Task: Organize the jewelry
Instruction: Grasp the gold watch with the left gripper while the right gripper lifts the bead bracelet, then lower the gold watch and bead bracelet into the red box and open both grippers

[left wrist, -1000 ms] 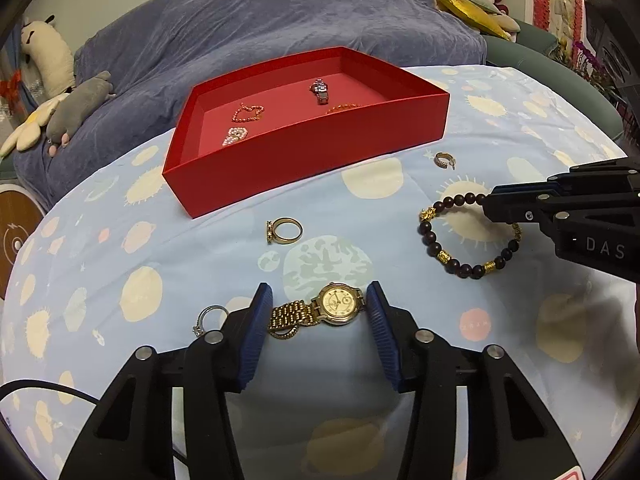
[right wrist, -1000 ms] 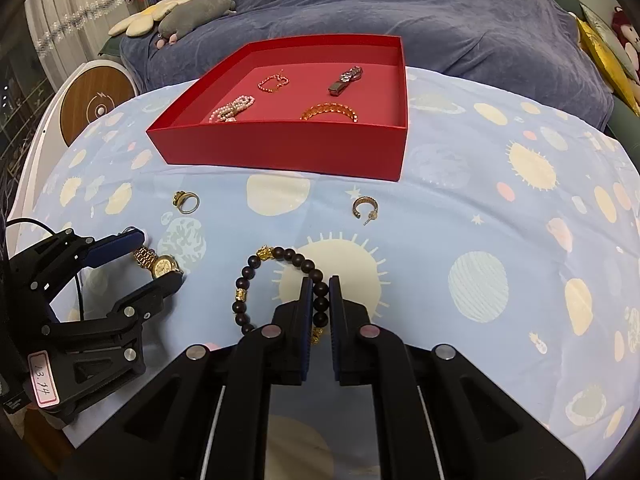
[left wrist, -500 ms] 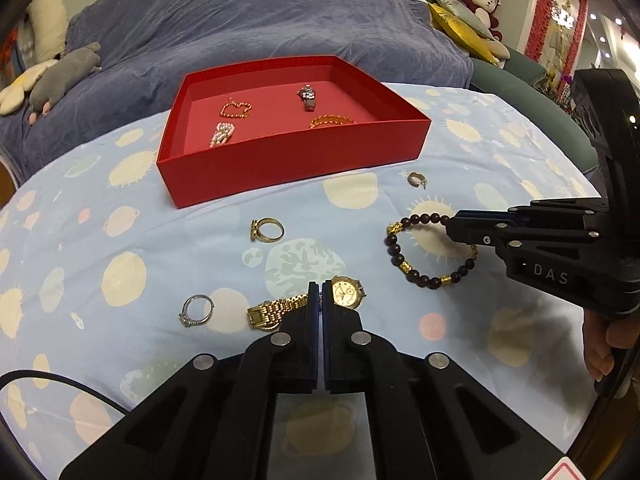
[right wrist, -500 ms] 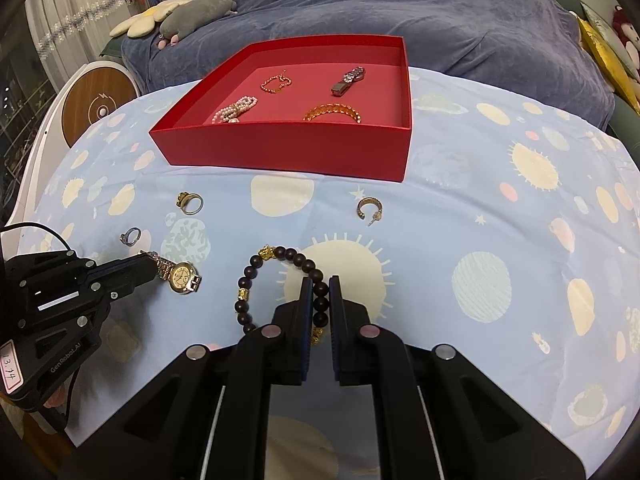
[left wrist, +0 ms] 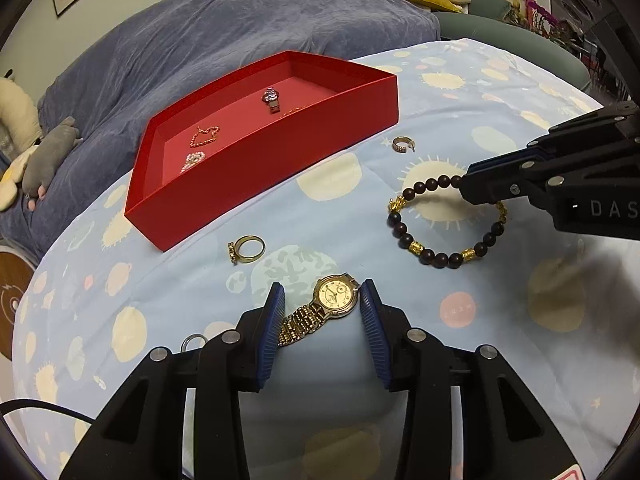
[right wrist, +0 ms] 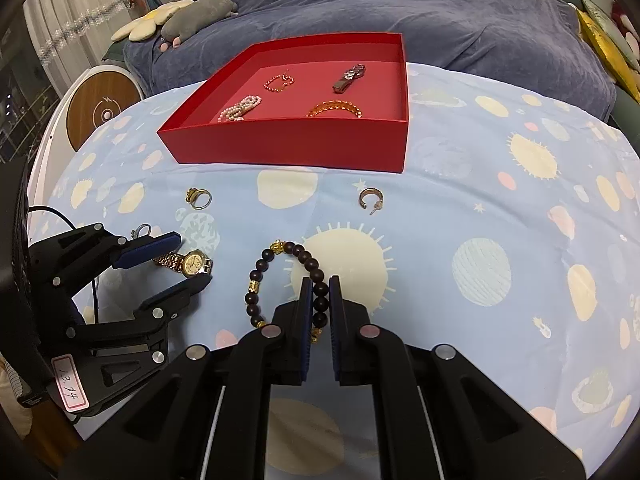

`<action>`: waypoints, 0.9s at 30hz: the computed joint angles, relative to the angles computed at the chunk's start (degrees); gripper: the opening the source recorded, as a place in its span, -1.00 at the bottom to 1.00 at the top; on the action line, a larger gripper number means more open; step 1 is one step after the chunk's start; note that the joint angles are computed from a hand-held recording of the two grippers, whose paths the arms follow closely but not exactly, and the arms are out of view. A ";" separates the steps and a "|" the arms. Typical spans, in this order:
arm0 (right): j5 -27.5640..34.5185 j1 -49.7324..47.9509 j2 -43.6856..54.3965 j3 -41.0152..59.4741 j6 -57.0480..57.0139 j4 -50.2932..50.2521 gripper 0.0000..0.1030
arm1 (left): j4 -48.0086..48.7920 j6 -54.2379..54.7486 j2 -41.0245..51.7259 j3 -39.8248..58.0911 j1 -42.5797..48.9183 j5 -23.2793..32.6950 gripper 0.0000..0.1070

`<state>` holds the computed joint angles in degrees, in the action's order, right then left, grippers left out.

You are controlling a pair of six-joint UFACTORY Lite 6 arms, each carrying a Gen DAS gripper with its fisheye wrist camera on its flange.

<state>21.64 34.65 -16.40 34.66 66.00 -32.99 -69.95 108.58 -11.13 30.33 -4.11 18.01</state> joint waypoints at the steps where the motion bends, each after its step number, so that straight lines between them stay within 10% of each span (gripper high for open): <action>1: 0.00 -0.07 0.04 0.11 -0.04 -0.06 -0.86 | 1.07 -1.38 0.52 0.47 0.51 1.45 -0.47; 16: 1.10 -0.51 -2.39 1.69 0.33 -2.14 -0.86 | 13.73 -21.51 0.34 6.58 9.75 19.97 -0.66; 27: 2.93 -7.46 3.87 21.36 -14.20 2.31 -0.86 | 19.86 -37.08 6.95 27.62 9.98 22.06 -0.68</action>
<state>24.57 27.19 -12.53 56.02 51.81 -30.68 -50.09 71.50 -4.18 57.94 5.87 40.07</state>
